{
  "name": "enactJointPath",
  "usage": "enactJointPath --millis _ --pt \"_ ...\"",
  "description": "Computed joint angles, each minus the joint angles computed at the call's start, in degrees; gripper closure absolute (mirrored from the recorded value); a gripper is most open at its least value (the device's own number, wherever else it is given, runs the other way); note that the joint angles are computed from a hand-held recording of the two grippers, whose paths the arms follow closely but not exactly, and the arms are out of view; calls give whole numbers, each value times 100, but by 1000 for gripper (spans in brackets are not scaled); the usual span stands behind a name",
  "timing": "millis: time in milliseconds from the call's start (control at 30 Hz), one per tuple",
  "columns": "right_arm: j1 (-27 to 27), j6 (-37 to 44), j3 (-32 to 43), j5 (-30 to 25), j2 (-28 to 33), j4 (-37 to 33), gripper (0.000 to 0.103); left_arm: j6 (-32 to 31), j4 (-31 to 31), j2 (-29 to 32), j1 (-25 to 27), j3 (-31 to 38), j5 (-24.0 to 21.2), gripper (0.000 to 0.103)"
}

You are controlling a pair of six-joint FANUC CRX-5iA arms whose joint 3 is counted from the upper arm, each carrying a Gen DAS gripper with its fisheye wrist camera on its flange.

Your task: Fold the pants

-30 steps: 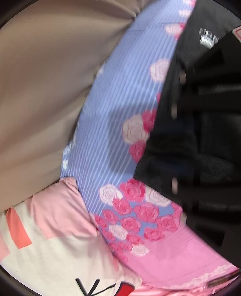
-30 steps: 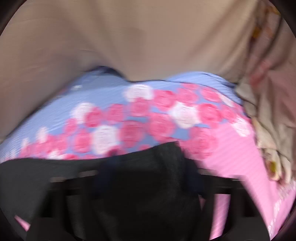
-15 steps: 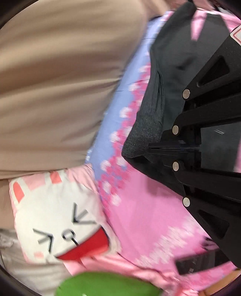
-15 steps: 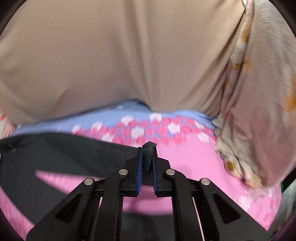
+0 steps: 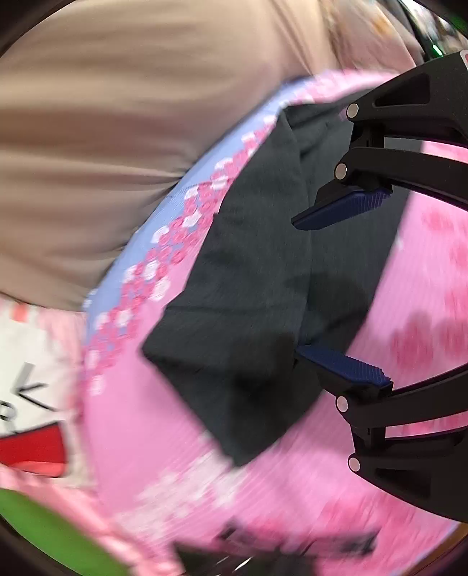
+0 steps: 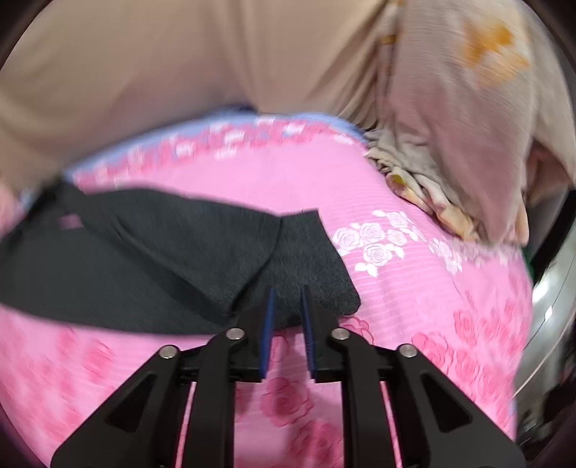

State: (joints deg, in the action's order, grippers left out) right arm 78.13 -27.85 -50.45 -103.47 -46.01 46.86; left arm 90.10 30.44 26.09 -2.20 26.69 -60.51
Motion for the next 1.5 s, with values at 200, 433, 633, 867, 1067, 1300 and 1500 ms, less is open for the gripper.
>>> enactJointPath --millis 200,433,633,867,1067,1300,1500 --pt "-4 -171 111 783 445 581 41 1389 674 1098 -81 871 -447 27" --pt "-551 -209 138 1911 780 621 40 538 1104 476 258 353 -73 98" --pt "-1123 -643 -104 2954 560 544 40 1109 -156 386 624 934 -810 98" --pt "-2179 -456 -92 3981 434 112 40 1402 -874 686 464 1454 -1069 98" --pt "-3038 -806 -327 4439 117 112 63 1452 -1177 936 374 2061 -1327 98" --pt "-2177 31 371 2499 3 890 101 1315 -1329 1057 305 2619 -1558 97" --pt "-2597 900 215 2433 -241 -593 101 1279 -1815 1254 155 2700 -1879 97"
